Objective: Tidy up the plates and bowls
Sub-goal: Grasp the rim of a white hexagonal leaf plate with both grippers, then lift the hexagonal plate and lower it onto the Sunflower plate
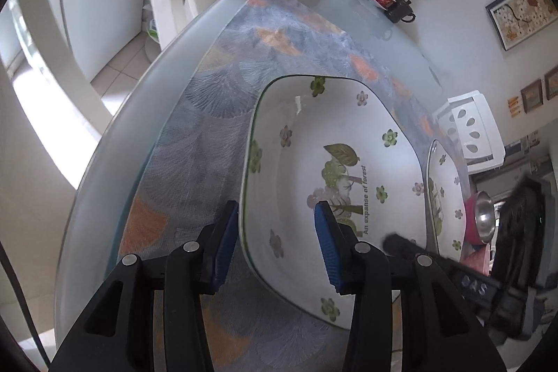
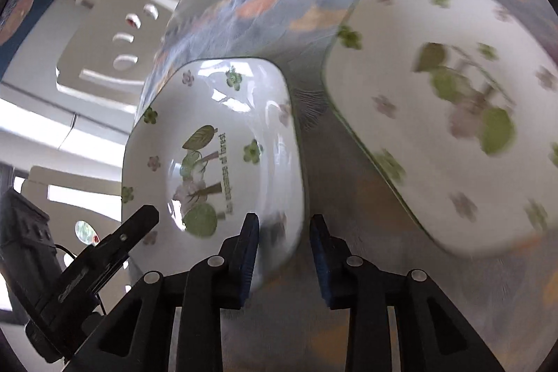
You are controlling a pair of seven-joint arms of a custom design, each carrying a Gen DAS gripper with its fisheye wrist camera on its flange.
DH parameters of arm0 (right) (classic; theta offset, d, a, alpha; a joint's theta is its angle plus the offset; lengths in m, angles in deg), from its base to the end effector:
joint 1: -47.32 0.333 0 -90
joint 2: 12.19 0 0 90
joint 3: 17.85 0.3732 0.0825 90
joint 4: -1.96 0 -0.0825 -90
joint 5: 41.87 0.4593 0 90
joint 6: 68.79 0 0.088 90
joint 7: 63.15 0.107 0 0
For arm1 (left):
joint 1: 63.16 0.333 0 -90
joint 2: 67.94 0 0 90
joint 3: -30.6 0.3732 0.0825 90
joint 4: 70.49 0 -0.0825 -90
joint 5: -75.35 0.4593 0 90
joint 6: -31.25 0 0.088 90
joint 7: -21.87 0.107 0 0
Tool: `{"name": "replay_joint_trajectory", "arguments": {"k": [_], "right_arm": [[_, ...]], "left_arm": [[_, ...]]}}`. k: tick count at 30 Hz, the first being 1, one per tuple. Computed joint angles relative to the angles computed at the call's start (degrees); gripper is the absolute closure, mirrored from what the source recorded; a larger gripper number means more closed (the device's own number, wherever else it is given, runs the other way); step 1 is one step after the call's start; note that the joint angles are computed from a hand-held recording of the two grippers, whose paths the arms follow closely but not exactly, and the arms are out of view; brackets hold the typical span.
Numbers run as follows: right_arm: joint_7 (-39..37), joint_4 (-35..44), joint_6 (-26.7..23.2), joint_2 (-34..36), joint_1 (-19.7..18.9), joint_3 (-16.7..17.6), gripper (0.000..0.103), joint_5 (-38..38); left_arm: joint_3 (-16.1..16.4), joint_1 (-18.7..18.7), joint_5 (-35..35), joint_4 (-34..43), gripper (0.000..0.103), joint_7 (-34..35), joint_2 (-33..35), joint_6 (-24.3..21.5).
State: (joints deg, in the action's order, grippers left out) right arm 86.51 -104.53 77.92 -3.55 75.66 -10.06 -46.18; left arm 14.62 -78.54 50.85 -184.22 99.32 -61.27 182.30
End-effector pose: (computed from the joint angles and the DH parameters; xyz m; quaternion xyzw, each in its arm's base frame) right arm 0.5832 0.4209 0.5251 -0.5447 0.7928 -0.0050 0.2734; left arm 0.5992 -0.3457 0.4864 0.6740 -0.6726 0.3014 0.0492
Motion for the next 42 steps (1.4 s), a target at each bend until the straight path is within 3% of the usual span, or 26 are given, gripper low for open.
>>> {"name": "replay_joint_trajectory", "arguments": {"k": [2, 4, 6, 9, 13, 16, 25, 31, 38, 42], "right_arm": [[1.8, 1.5, -0.4, 0.9, 1.0, -0.8, 0.075, -5.4], [3.1, 3.9, -4.3, 1.9, 2.1, -1.4, 0.075, -10.4], [4.4, 3.8, -4.5, 1.6, 2.8, -1.6, 0.075, -13.7], [4.6, 3.2, -4.5, 0.9, 3.1, -1.4, 0.076, -16.5], [5.5, 4.8, -7.1, 1.0, 4.5, -1.5, 0.075, -24.3], [4.8, 3.2, -2.8, 0.0, 3.4, -1.1, 0.075, -22.4], [4.6, 1.0, 0.3, -2.0, 3.9, -0.4, 0.074, -26.9], [7.2, -2.4, 1.7, -6.3, 4.2, 1.1, 0.074, -30.7], [14.1, -9.2, 1.5, -15.4, 3.1, 5.6, 0.073, -36.5], [15.2, -13.5, -0.6, -21.1, 2.2, 9.0, 0.073, -35.6]], "left_arm": [[0.0, -0.1, 0.8, 0.2, 0.063, 0.7, 0.3, 0.2], [0.6, -0.9, 5.5, 0.1, 0.070, -1.5, 0.3, 1.0], [0.8, -1.1, 8.4, -0.4, 0.079, -2.2, -0.1, 1.6], [0.3, -0.5, 6.5, -2.1, 0.080, 0.9, -1.3, 4.2], [0.8, -1.3, 11.9, -3.6, 0.080, -0.9, -3.0, 7.4], [0.9, -1.2, 11.9, -4.2, 0.080, -0.7, -3.5, 7.7], [1.1, -1.8, 11.3, -10.0, 0.079, -2.0, -9.1, 10.2], [1.2, -2.7, 14.6, -14.3, 0.079, -5.0, -15.6, 11.3], [-0.9, -3.6, 19.1, -20.0, 0.079, -11.4, -25.7, 11.2], [-1.1, -5.9, 19.0, -23.1, 0.079, -14.0, -30.6, 9.8]]}}
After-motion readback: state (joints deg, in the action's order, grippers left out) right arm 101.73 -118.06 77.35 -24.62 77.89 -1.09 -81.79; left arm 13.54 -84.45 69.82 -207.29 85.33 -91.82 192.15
